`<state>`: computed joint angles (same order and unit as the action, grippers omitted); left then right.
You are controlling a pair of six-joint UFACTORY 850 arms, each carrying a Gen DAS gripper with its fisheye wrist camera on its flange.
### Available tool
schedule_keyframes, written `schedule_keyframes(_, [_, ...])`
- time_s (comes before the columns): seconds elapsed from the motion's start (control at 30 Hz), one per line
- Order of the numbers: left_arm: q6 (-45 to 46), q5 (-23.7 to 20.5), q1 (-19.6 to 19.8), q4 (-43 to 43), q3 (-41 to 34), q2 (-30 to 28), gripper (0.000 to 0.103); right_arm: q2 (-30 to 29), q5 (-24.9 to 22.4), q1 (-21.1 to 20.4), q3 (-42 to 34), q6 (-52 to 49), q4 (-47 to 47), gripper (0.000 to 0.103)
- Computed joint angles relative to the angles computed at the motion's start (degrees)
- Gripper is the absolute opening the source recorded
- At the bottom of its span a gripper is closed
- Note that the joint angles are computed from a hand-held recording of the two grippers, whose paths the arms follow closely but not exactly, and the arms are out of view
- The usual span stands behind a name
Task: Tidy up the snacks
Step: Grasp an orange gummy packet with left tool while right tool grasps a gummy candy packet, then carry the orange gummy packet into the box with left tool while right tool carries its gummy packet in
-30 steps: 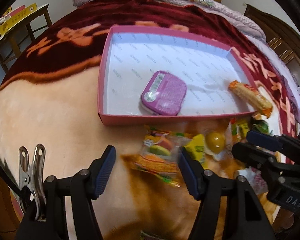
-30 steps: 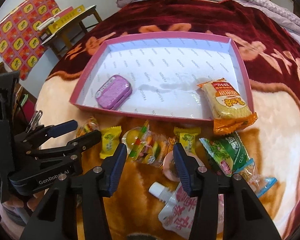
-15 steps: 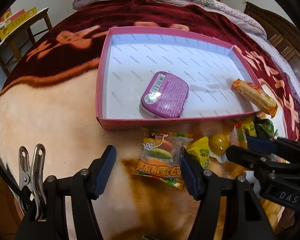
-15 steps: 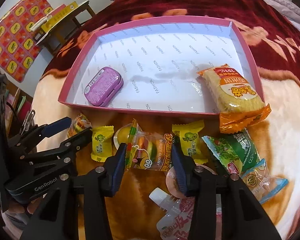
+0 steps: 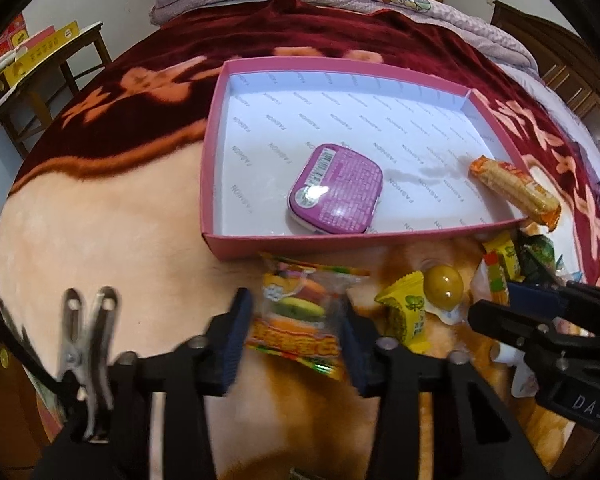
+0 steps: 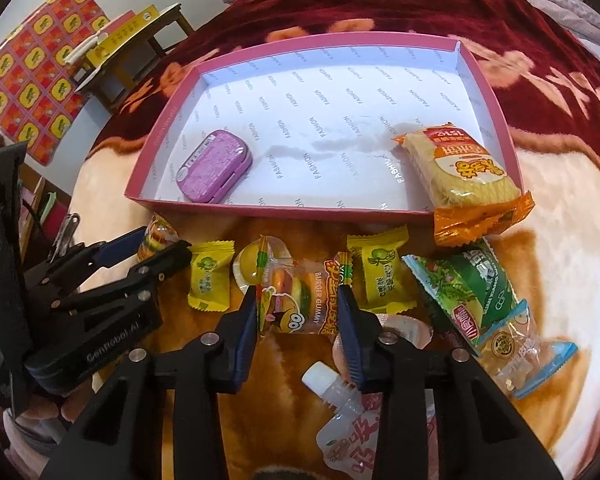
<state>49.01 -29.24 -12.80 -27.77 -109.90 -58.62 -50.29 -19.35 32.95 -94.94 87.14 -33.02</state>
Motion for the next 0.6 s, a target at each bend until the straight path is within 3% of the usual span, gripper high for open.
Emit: schedule_keyframes(0.6, [18.56,-0.73,1.20,-14.54,10.80,8.24,0.038,3.50,-0.49,1.73,3.66,9.40,-9.70,0.038])
